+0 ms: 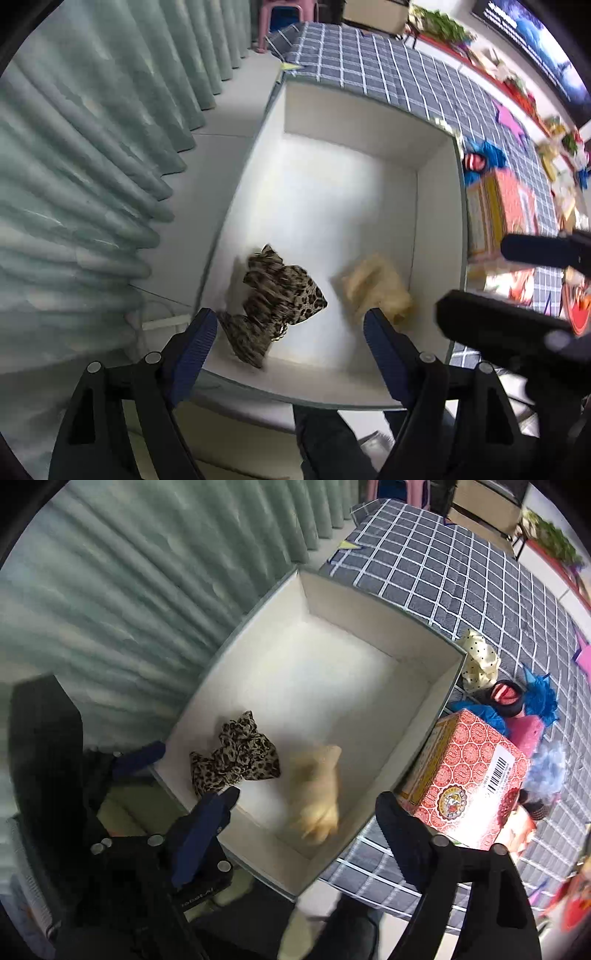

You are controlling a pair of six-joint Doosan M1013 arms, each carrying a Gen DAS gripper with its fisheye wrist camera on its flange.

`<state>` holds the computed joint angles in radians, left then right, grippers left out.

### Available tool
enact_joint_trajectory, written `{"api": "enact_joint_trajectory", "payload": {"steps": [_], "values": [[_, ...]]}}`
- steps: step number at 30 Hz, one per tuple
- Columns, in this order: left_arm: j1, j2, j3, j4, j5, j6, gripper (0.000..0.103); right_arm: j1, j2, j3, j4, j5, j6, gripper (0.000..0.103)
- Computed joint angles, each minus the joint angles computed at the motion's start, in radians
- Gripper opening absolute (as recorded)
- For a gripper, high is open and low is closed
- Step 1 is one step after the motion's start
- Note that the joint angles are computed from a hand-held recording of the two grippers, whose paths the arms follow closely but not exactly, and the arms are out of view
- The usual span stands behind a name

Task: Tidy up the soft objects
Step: 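Lower both items into the white box and open both tools, then move both tools back toward the pile of soft items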

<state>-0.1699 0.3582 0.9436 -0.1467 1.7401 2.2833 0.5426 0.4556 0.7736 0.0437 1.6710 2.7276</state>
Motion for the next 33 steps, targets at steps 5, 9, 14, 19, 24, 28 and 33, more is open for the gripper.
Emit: {"api": "enact_joint_trajectory", "payload": {"steps": [5, 9, 14, 19, 24, 28, 33], "values": [[-0.005, -0.001, 0.025, -0.032, -0.012, -0.042, 0.103, 0.004, -0.032, 0.019, -0.057, -0.010, 0.056, 0.087], [-0.008, 0.009, 0.022, -0.085, 0.018, -0.057, 0.103, 0.009, -0.064, 0.042, -0.103, -0.008, 0.110, 0.087], [-0.037, 0.018, 0.016, -0.130, 0.052, -0.050, 0.103, 0.030, -0.104, 0.063, -0.223, 0.060, 0.161, 0.087], [-0.085, 0.034, -0.018, -0.150, 0.071, -0.030, 0.103, 0.035, -0.196, 0.181, -0.262, 0.060, 0.316, 0.087], [-0.160, 0.046, -0.068, -0.133, 0.096, -0.033, 0.103, 0.044, -0.313, 0.346, -0.252, 0.051, 0.525, 0.087], [-0.200, 0.071, -0.124, -0.098, 0.150, -0.026, 0.103, 0.052, -0.393, 0.461, -0.223, 0.020, 0.679, 0.087], [-0.291, 0.118, -0.182, -0.043, 0.184, -0.094, 0.103, 0.046, -0.472, 0.575, -0.194, -0.025, 0.790, 0.087]]}}
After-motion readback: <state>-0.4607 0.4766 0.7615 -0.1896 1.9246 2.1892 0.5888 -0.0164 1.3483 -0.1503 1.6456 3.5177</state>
